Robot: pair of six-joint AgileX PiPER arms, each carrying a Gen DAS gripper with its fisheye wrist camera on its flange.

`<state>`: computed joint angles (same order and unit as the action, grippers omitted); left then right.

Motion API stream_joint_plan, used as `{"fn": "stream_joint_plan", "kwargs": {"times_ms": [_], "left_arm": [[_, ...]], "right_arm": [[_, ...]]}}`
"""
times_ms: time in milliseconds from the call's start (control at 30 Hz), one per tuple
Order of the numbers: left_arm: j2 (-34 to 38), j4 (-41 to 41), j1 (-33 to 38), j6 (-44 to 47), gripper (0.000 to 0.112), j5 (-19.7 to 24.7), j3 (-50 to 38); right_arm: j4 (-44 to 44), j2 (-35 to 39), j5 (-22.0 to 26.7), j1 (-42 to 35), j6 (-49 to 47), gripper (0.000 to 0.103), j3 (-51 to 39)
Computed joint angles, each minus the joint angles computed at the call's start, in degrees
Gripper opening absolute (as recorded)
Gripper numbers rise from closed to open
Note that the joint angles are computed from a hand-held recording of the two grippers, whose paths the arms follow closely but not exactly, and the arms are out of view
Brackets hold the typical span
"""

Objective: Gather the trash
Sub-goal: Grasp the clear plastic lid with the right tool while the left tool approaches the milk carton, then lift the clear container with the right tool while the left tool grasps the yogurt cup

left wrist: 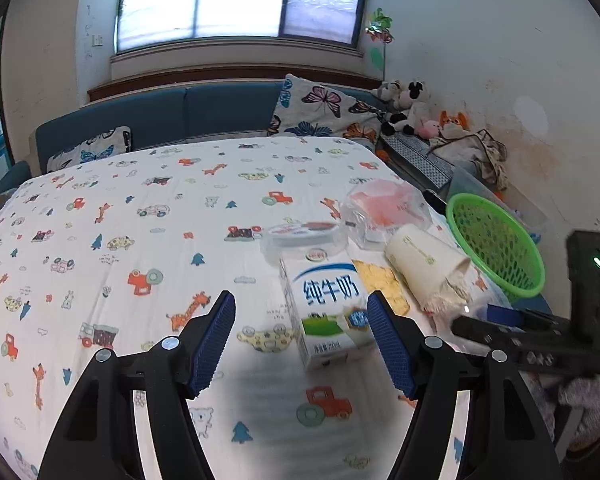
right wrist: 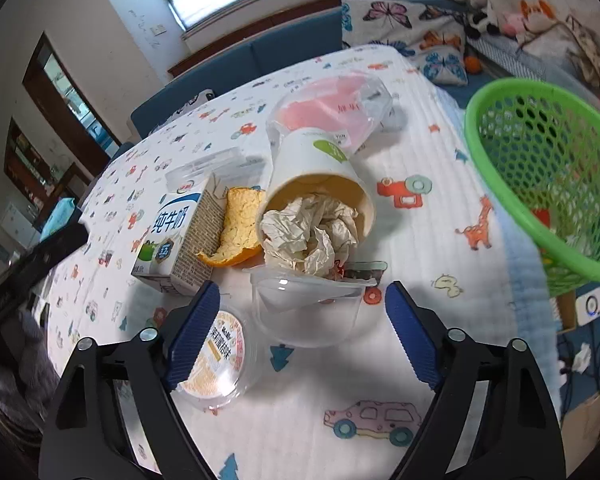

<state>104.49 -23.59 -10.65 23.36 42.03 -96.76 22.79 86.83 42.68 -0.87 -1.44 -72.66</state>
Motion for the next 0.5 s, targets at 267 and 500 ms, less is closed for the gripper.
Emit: {"fn": "stream_joint_plan", "kwargs": {"times_ms": [267,500], "left_arm": [[-1.7,-2.3,-0.1,3.9,0.067,-0.1,4.0],[-1.6,-2.4,-0.6,4.5,0.067,0.4,4.7]], "right_arm": [[4.6,1.8,1.4,-1.3,-2.7,0.061,-0.5],[3.7,-0.3,1.7,-1.4,-3.8,0.060,0.9]]}}
